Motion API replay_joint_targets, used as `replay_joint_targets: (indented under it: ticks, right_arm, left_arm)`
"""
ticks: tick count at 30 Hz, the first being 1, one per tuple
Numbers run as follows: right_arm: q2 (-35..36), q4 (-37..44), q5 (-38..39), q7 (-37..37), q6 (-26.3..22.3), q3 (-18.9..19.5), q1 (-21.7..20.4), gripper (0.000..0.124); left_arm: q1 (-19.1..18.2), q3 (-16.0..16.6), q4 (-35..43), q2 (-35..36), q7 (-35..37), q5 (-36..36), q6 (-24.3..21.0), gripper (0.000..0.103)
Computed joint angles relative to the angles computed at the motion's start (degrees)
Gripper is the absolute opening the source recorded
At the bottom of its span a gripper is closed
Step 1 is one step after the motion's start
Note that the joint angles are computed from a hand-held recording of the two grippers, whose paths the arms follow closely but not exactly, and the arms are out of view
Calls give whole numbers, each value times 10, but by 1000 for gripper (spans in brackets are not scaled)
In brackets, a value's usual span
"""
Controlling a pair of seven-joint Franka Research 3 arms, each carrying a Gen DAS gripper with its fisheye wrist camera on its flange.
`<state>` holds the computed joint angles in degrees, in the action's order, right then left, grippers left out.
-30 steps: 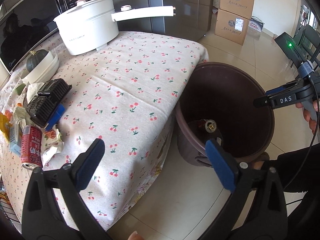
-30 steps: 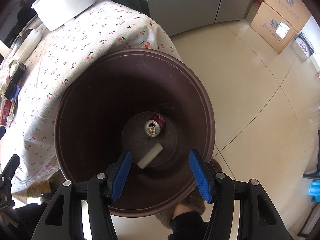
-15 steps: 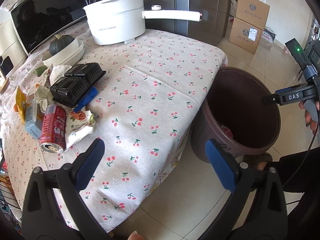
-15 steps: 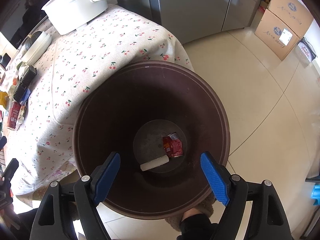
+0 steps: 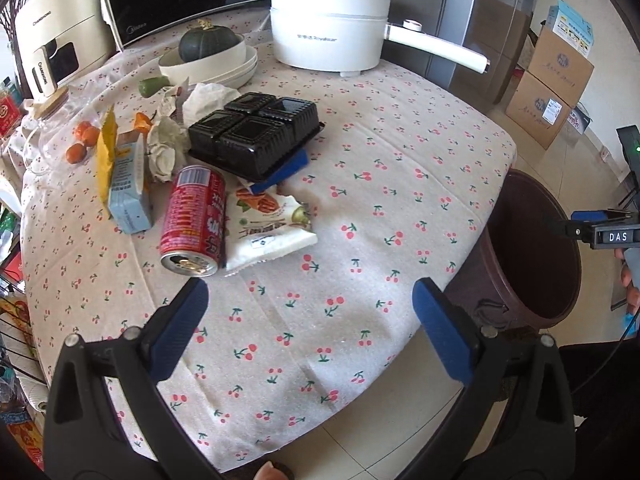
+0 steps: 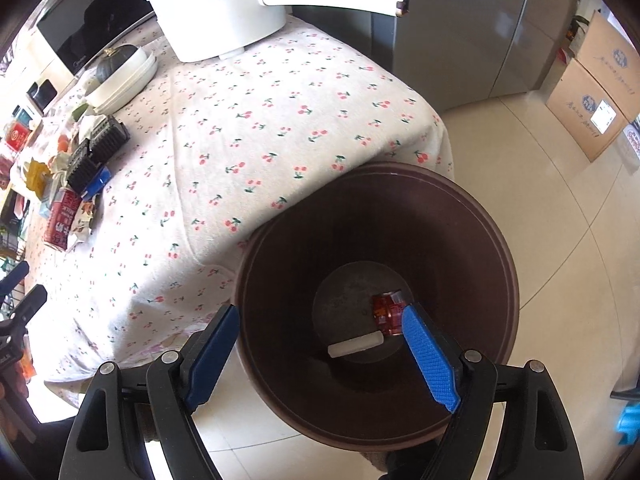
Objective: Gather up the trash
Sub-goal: 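Move the left tool back to the table toward the second red can, then grasp the second red can with the left tool while the right tool grasps the nut snack bag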
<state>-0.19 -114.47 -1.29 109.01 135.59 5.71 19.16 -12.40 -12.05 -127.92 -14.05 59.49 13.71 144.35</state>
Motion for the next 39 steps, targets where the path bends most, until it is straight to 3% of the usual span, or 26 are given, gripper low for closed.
replay_joint_targets:
  ticks: [7, 15, 19, 23, 25, 30, 39]
  right_arm:
    - [45, 67, 6, -8, -6, 9, 22, 85]
    - [106, 148, 3, -16, -32, 5, 50, 85]
    - [131, 181, 3, -12, -45, 1, 62, 85]
    - [154, 211, -1, -9, -58, -3, 72, 85]
    - [160, 219, 0, -6, -61, -4, 76, 85]
    - [178, 242, -4, 3, -66, -5, 88, 85]
    - [243, 325, 5, 13, -65, 4, 127, 85]
  left_arm:
    - [28, 23, 2, 2, -11, -6, -11, 102]
    - [55, 43, 41, 60, 7, -54, -11, 100]
    - [62, 45, 73, 99, 27, -88, -23, 82]
    - [72, 45, 91, 125, 41, -117, -37, 71]
    - [75, 44, 93, 129, 61, -148, -37, 55]
    - [77, 43, 75, 106, 77, -161, -35, 54]
    - [78, 65, -26, -12, 98, -167, -13, 54]
